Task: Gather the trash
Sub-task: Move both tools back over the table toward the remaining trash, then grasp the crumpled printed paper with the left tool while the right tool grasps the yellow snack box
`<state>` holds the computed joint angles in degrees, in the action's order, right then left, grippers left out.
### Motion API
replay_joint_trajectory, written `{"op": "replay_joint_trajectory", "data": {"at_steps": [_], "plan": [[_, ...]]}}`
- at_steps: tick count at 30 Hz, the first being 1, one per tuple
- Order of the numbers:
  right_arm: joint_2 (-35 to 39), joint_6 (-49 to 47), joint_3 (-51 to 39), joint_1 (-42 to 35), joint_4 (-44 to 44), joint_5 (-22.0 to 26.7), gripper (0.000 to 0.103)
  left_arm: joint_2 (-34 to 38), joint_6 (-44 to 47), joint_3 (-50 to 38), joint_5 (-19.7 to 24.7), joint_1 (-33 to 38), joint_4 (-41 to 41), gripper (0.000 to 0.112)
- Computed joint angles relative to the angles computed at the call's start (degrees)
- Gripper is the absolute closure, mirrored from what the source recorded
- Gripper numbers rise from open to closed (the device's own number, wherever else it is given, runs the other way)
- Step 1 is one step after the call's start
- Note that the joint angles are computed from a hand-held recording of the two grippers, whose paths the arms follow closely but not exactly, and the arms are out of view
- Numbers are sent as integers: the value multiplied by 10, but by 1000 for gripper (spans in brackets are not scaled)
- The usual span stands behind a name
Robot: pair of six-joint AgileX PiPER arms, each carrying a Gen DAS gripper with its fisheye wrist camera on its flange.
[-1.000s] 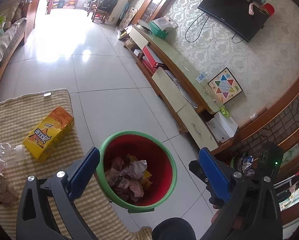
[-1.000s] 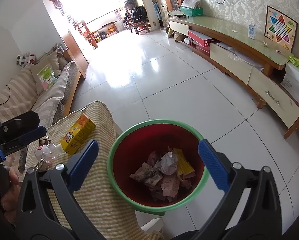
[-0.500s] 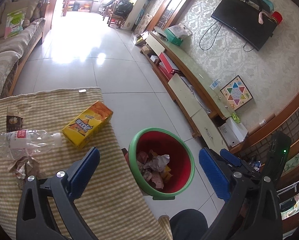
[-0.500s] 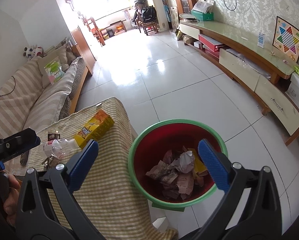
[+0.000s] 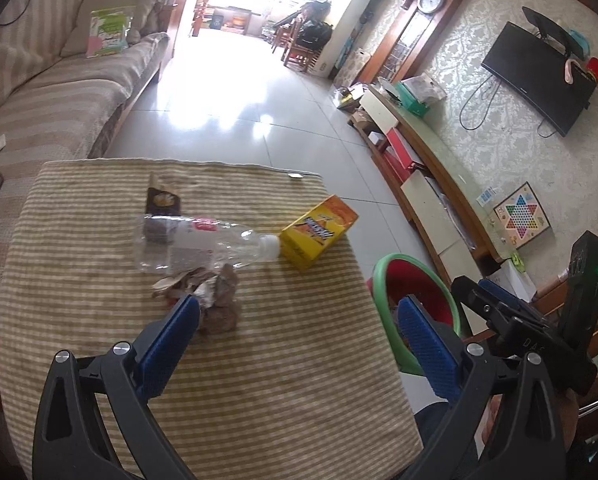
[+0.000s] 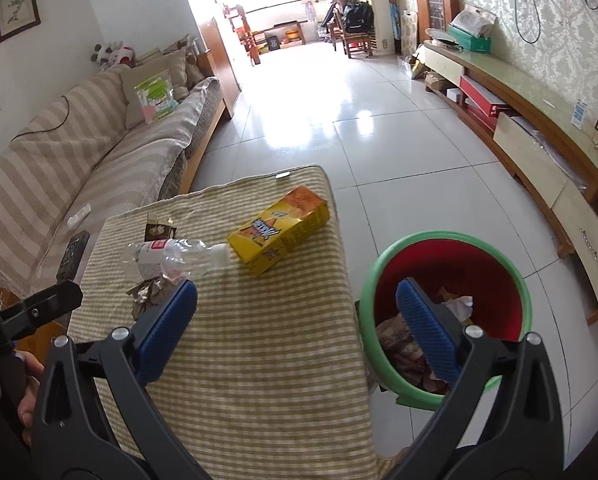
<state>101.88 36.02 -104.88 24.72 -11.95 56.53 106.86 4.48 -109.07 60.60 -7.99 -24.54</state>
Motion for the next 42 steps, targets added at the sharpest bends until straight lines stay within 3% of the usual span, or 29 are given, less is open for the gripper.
{"op": "replay_joint_trajectory", "data": {"at_steps": [6,11,17,30,37,38,42], "plan": [[65,-1,-73,41,0,25,5,-8,25,55,-16,47,5,17],[89,4,-86,51,5,22,5,23,25,50,-6,56,25,17],[100,3,-79,37,14,17,5,86,8,-6,10,37,43,17],[115,-2,-80,-5,21,16,5,227,-116,-167,50,-6,130,19],[178,-20,-165,-26,55,40,5,238,-130,-163,39,-3,140,46],[193,-19,-185,-31,65,46,5,235,-117,-153,31,2,123,57],[272,2,-304,-40,85,95,5,214,-92,-116,16,9,96,69]]}}
